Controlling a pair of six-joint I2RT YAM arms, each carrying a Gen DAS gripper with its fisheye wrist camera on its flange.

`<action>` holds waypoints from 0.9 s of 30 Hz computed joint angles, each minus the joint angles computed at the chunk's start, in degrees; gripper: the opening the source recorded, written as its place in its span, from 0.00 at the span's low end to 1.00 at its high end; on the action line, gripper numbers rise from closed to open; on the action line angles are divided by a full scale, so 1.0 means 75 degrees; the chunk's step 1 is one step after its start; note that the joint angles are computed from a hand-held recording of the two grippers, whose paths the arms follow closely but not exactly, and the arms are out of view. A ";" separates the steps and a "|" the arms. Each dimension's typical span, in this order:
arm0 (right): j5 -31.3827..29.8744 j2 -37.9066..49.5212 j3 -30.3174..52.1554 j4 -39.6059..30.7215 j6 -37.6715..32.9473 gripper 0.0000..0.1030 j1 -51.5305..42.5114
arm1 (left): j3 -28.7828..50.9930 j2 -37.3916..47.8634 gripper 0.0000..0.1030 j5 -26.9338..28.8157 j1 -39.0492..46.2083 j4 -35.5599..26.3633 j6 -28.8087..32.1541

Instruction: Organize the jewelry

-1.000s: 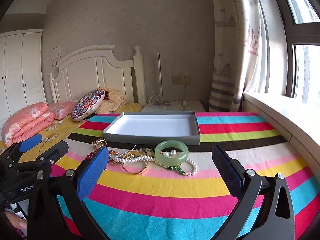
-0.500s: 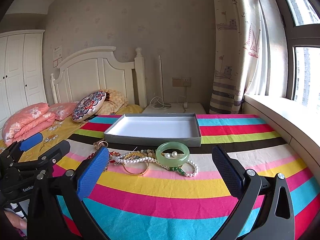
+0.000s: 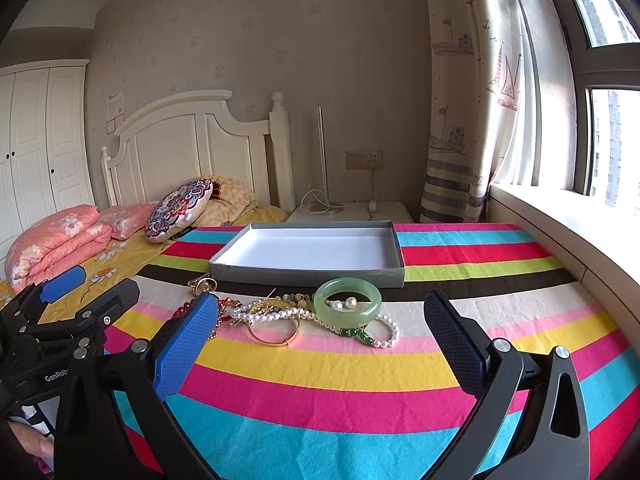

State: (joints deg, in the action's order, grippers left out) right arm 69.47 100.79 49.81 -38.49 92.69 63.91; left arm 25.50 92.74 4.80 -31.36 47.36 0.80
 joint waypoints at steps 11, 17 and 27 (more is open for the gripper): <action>-0.0081 -0.0042 -0.0182 0.0398 -0.0195 0.96 -0.0084 | -0.0070 0.0182 0.98 0.0044 0.0007 0.0255 0.0035; -0.0197 -0.0034 -0.0330 0.0786 -0.0370 0.96 -0.0163 | -0.0109 0.0319 0.98 0.0057 0.0036 0.0344 0.0010; -0.1244 -0.0752 -0.1597 0.3368 -0.2528 0.96 -0.0805 | 0.0829 0.0610 0.98 0.0671 0.0626 -0.1320 0.0119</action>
State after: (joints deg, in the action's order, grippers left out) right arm 60.14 95.15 37.83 -13.24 73.73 57.87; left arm 31.72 97.32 9.83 -26.66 37.46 1.69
